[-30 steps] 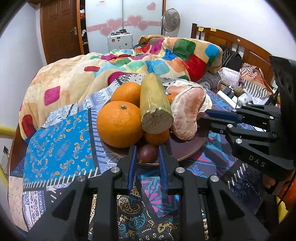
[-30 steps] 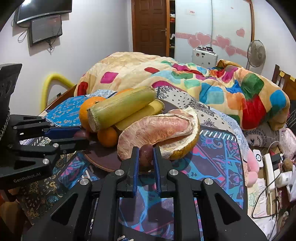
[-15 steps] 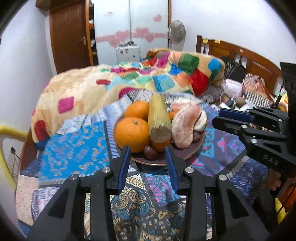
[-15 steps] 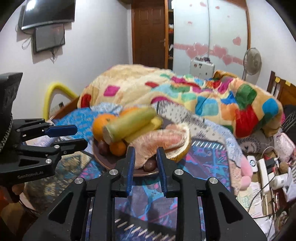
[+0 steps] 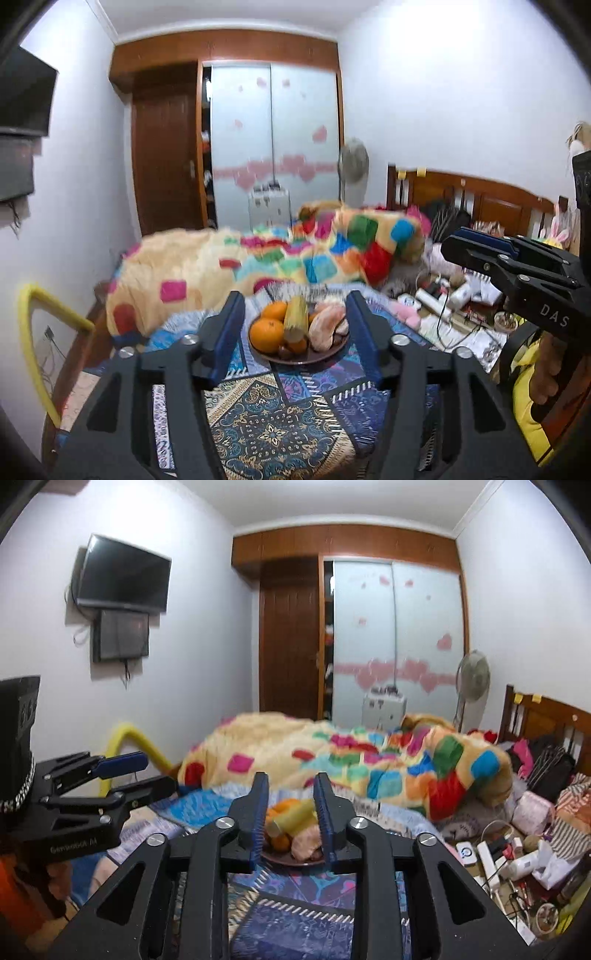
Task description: Organize fruits
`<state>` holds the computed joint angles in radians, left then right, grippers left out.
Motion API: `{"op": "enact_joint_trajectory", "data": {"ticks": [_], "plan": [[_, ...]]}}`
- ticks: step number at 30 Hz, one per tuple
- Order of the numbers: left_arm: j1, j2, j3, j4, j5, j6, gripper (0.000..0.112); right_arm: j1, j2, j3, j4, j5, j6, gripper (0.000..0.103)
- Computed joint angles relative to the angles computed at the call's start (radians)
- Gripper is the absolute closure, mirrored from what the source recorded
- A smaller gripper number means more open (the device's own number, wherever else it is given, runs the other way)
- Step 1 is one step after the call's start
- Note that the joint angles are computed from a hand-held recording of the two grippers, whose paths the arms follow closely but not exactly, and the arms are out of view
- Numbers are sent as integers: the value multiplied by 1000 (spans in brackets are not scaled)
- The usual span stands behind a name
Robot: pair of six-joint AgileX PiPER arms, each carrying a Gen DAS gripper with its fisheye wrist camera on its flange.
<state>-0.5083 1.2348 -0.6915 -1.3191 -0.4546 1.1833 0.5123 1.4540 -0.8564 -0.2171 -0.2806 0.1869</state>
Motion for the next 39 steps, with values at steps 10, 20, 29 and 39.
{"op": "enact_joint_trajectory", "data": {"ticks": [10, 20, 29, 39], "plan": [[-419, -201, 114, -176, -473, 93, 21, 155, -187, 188, 537, -139, -480, 30], [-623, -212, 159, -203, -691, 38, 12, 215, -220, 275, 687, -280, -583, 3], [-620, -210, 175, -189, -689, 7, 10, 249, -230, 320, 736, -337, -621, 0], [-585, -221, 197, -180, -652, -33, 10, 270, -232, 329, 770, -342, -651, 0]]}}
